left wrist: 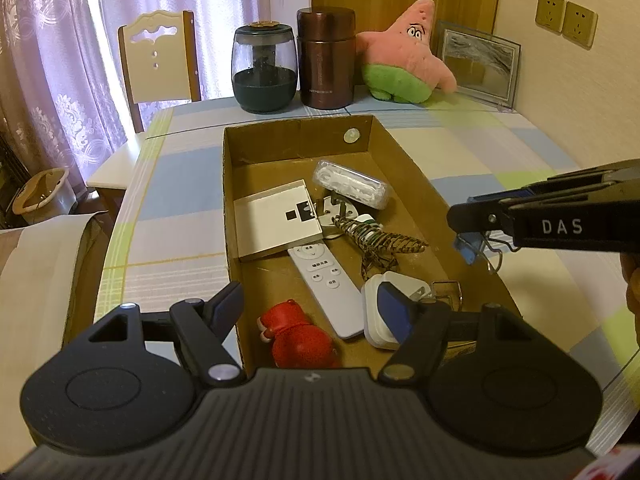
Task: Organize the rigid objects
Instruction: 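Open the left tool to drop the white plug into the tray, then open the right tool to drop the blue binder clip into the tray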
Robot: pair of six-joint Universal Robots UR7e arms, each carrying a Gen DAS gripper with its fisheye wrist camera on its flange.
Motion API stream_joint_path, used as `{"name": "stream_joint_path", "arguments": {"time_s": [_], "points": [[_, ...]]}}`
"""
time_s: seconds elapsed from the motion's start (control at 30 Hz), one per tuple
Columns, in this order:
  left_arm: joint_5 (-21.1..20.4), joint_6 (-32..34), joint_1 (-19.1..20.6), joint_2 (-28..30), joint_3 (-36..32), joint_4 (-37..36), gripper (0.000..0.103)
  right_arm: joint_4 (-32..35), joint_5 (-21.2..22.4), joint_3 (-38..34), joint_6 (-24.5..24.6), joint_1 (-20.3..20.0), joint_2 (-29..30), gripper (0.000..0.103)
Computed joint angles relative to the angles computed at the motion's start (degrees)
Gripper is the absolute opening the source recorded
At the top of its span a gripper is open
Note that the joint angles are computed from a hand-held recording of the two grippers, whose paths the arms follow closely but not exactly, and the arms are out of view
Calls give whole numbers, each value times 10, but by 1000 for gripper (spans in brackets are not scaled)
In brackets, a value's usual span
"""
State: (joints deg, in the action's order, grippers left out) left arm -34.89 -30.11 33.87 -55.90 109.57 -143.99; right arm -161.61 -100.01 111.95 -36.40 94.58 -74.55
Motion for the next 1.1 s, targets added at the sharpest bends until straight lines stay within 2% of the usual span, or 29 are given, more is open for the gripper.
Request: {"name": "stream_joint_path", "arguments": {"time_s": [0.2, 0.4, 0.43, 0.5, 0.53, 0.57, 0.83, 1.1], "points": [[0, 1, 1, -1, 0, -3, 69, -12, 2, -3, -1, 3, 9, 15], [0, 3, 2, 2, -2, -5, 69, 2, 25, -17, 0, 0, 19, 15], [0, 3, 2, 2, -2, -5, 69, 1, 25, -18, 2, 1, 19, 20], [1, 4, 4, 2, -1, -8, 69, -18, 28, -14, 9, 0, 19, 44], [1, 5, 4, 1, 0, -10, 69, -24, 33, -13, 13, -2, 17, 61], [2, 6, 3, 1, 1, -12, 69, -29, 38, -11, 16, -4, 15, 63], [7, -3, -2, -2, 12, -17, 75, -30, 31, -2, 24, -13, -7, 63], [10, -54, -24, -13, 21, 12, 88, -6, 13, 28, 46, -16, -54, 65]]}}
